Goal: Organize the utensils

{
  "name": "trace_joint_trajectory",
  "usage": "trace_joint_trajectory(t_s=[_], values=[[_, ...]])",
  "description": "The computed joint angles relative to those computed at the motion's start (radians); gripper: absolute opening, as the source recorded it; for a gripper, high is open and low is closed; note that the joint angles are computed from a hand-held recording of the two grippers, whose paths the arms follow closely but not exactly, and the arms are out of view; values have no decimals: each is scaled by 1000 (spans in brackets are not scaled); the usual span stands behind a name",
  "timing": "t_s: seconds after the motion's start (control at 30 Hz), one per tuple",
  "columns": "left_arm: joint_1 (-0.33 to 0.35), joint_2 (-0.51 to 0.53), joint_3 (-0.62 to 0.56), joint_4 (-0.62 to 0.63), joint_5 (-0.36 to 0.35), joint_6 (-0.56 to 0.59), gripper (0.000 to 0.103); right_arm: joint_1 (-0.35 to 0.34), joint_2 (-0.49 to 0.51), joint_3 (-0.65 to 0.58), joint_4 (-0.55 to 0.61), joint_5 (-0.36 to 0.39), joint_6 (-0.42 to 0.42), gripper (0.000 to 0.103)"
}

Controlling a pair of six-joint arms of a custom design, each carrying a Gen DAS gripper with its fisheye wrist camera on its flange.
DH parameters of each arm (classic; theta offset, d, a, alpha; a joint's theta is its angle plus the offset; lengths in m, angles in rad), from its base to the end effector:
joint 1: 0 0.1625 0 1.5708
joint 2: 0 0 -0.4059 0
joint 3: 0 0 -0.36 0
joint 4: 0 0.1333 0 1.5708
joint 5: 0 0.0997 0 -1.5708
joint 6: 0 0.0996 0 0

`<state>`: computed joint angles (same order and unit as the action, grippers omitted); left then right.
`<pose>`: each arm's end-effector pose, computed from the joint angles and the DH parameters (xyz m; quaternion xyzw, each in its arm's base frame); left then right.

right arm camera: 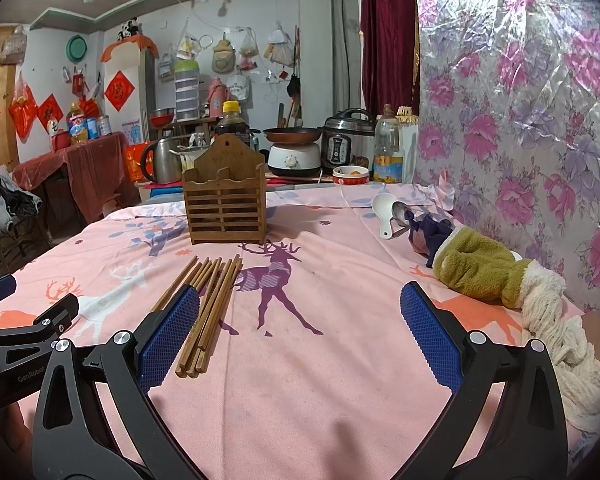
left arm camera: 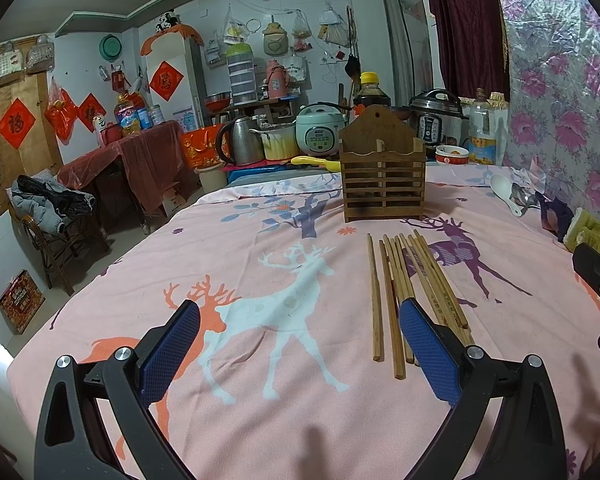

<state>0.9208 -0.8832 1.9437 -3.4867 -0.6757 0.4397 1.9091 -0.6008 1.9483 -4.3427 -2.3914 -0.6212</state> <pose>-0.1624 -0.5623 0.1964 0.2716 0.7946 -0.4132 0.3524 0.2217 -0.4481 0.1296 0.0891 -0.7361 0.5507 0.3834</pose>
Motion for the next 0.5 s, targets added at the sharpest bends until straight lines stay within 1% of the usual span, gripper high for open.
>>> trace_joint_trajectory(t_s=[0.13,0.23,0.3,0.37,0.4,0.43,0.47,0.5], values=[[6,-6,-1,32,-10,-15,98,-3,-8,6,14,-6,3,97],[17,-17,-13,112,-22,-57,98,-3,1,8,30,-15,31,97],[29,-29,-29,202,-35,-107,98,-8,-8,18,42,5,66,97],[44,-39,-47,281,-51,-146,98,-16,-24,35,87,29,123,97],[55,-48,-63,349,-67,-179,98,-21,-35,43,117,42,151,97],[68,-57,-81,422,-90,-215,97,-28,-52,56,156,61,209,97],[80,-63,-101,491,-114,-250,98,-32,-63,62,195,62,245,97],[98,-69,-133,586,-146,-297,97,-37,-73,64,224,60,259,97]])
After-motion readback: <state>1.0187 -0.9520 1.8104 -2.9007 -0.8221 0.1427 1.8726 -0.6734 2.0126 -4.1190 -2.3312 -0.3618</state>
